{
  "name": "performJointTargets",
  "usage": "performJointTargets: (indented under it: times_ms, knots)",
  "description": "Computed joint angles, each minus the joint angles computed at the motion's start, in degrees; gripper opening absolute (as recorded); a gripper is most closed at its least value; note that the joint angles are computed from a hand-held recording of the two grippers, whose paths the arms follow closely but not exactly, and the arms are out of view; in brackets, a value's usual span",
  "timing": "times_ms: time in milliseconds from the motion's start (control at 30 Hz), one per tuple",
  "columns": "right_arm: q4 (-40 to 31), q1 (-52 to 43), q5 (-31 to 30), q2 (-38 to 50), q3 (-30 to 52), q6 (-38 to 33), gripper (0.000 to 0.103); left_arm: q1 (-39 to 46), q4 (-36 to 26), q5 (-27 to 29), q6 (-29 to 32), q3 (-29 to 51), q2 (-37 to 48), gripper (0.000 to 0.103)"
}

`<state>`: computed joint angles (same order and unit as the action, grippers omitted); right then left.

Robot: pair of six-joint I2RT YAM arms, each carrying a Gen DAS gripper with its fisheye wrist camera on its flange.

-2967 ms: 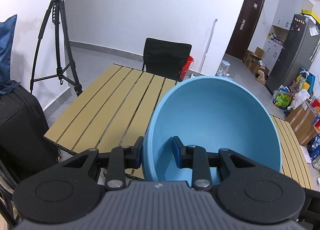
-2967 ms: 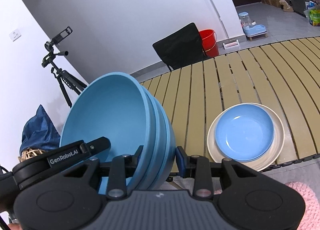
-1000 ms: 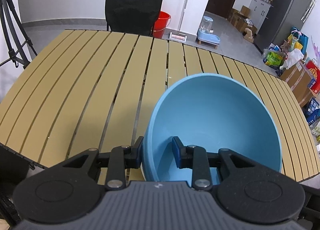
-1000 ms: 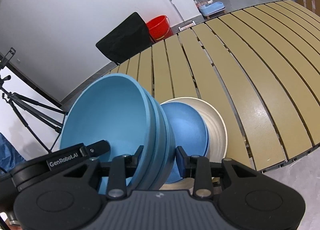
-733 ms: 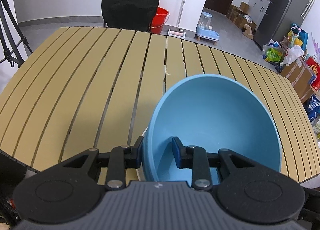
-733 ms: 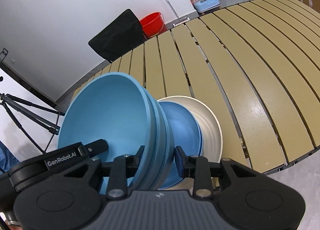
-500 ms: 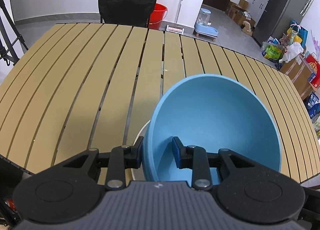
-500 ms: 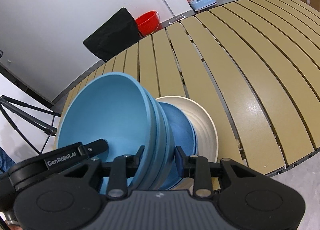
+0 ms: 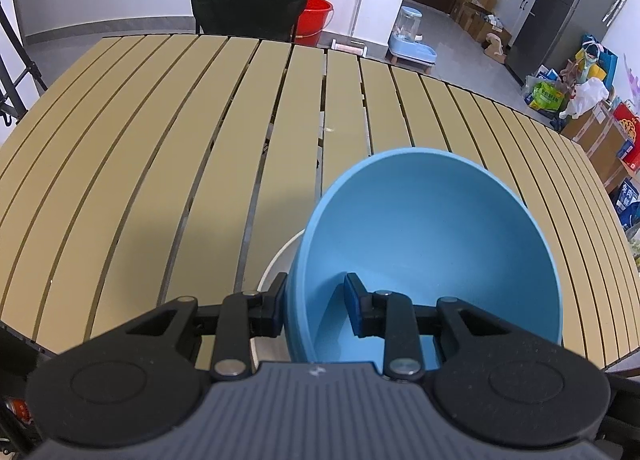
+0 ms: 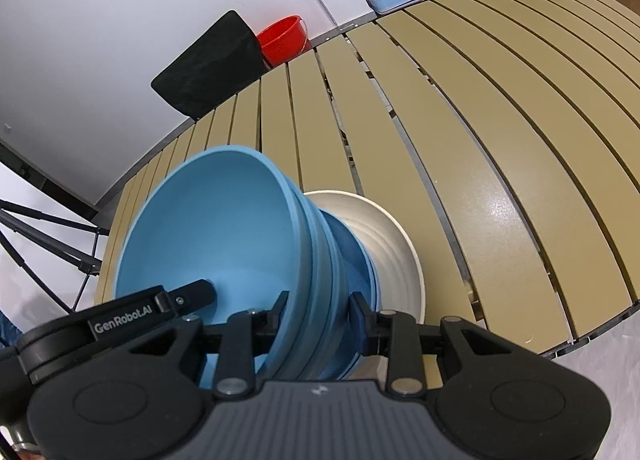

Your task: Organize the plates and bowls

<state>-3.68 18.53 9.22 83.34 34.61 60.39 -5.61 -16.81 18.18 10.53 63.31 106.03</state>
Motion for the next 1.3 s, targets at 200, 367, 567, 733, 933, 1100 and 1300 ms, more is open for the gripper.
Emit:
performJointTargets:
  times_ms: [200, 367, 567, 733, 933, 1100, 1300]
  knots:
    - [0.6, -0.3, -0.1, -0.6, -0.9, -0.1, 0.029, -0.2, -0.2, -0.1, -0.2, 0.2, 0.3, 0.030]
    - [0.7, -0.6, -0.6, -1.2, -1.5, 0.0, 0.029, -0.2, -0.5, 0.1, -0.1, 0.5, 0.7, 0.031]
    - [0.9, -1.3, -1.3, -2.1, -2.2, -0.3, 0.031, 0.2, -0.5, 0.7, 0.0, 0.8, 0.7, 0.033]
    - [1.2, -1.2, -1.2, -4.5, -3.4, -0.4, 0.041, 0.8, 0.9, 0.9, 0.1, -0.8, -1.2, 0.046]
    - [-0.9, 0.3, 1.2, -8.2, -4.1, 0.0, 0.054, 2.5, 2.7, 1.3, 0.2, -3.8, -5.1, 0.063]
    - [-3.2, 1.7, 3.6, -12.8, -5.2, 1.3, 0.071, 5.0, 4.4, 3.0, 0.8, -7.3, -9.9, 0.080]
    - [-7.6, 5.4, 7.9, -18.7, -5.8, 1.9, 0.086, 8.0, 4.7, 4.9, 2.3, -10.4, -15.5, 0.092]
